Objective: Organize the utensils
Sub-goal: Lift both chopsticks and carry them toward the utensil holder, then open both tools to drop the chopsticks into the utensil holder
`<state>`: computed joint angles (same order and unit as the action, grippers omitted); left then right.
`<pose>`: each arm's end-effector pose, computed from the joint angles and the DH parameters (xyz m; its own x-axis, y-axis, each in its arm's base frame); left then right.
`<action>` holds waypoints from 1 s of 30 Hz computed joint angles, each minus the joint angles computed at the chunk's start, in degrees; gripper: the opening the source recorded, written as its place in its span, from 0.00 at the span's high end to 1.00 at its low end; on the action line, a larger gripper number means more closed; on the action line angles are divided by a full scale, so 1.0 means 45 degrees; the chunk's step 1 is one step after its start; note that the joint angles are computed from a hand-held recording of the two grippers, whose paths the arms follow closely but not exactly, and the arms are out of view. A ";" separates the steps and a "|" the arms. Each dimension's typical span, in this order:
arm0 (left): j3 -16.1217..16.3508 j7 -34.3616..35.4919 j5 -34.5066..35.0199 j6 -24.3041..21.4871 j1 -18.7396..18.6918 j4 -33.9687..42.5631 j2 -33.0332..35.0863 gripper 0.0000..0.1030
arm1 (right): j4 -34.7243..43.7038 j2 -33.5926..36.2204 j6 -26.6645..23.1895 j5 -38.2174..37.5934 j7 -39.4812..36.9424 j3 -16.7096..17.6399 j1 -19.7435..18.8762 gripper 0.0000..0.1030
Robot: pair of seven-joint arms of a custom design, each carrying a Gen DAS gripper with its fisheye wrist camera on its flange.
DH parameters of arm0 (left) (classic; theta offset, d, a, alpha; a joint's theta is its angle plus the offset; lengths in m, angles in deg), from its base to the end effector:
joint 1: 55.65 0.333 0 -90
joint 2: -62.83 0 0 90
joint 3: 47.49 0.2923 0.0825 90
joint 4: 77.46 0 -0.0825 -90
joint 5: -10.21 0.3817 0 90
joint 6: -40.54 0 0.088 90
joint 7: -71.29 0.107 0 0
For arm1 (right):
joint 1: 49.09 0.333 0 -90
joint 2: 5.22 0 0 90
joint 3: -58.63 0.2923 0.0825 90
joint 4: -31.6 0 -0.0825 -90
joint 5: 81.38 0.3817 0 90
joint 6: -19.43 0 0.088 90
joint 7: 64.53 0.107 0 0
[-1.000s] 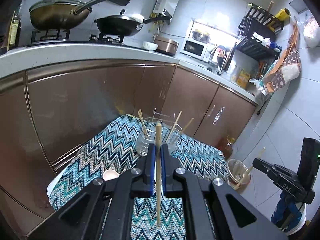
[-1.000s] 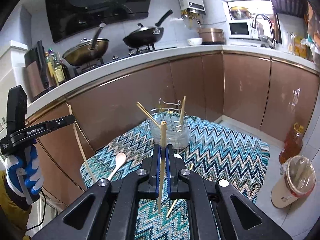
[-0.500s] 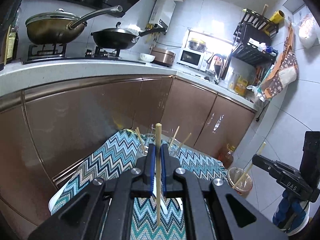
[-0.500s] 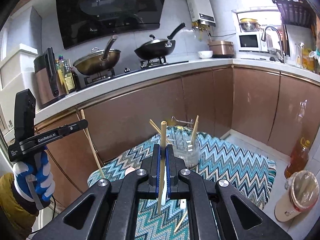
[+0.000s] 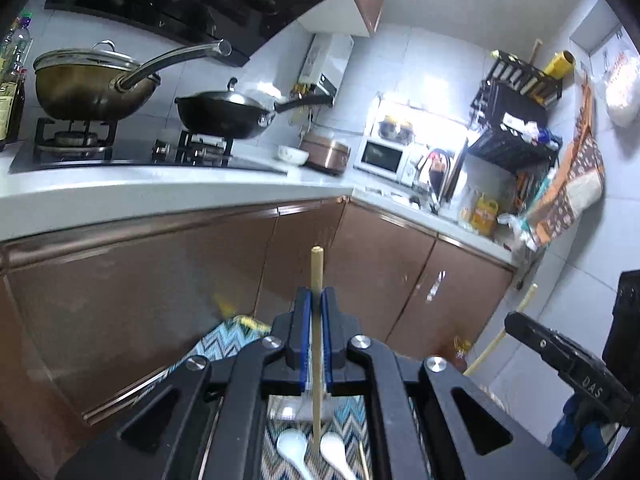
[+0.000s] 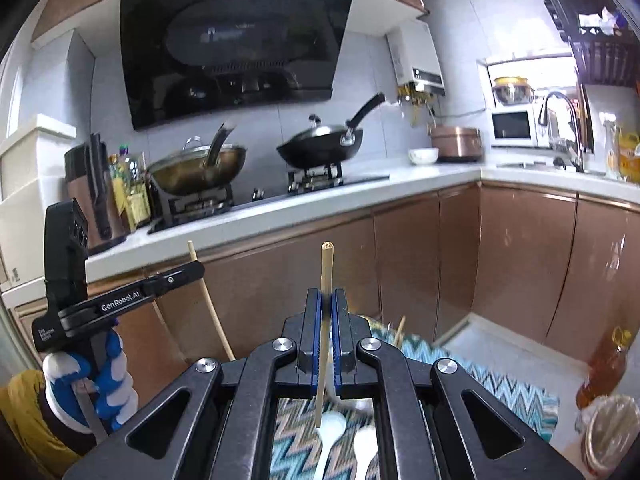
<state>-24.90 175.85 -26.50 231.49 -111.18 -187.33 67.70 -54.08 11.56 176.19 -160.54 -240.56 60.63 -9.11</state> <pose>0.5358 -0.2816 0.5790 -0.3405 -0.8922 0.2968 -0.3586 -0.1686 -0.9181 0.4864 0.4841 0.5661 0.2668 -0.9506 -0.1588 -0.3089 0.0718 -0.9484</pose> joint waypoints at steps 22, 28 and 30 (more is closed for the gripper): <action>0.2514 -0.5600 0.1492 -0.2028 0.0887 0.8902 0.9287 0.95 | 0.8068 0.7321 0.0498 0.3491 -0.3954 -0.2005 -0.0268 0.95; 0.2490 -0.6773 0.2411 -0.2503 0.1220 0.9753 1.0205 0.95 | 0.9063 0.8462 0.0061 0.5133 -0.5664 -0.2245 -0.0078 0.95; 0.2415 -0.7105 0.2724 -0.2687 0.1354 1.0024 1.0425 0.95 | 0.9269 0.8700 -0.0037 0.5652 -0.6066 -0.2360 -0.0016 0.95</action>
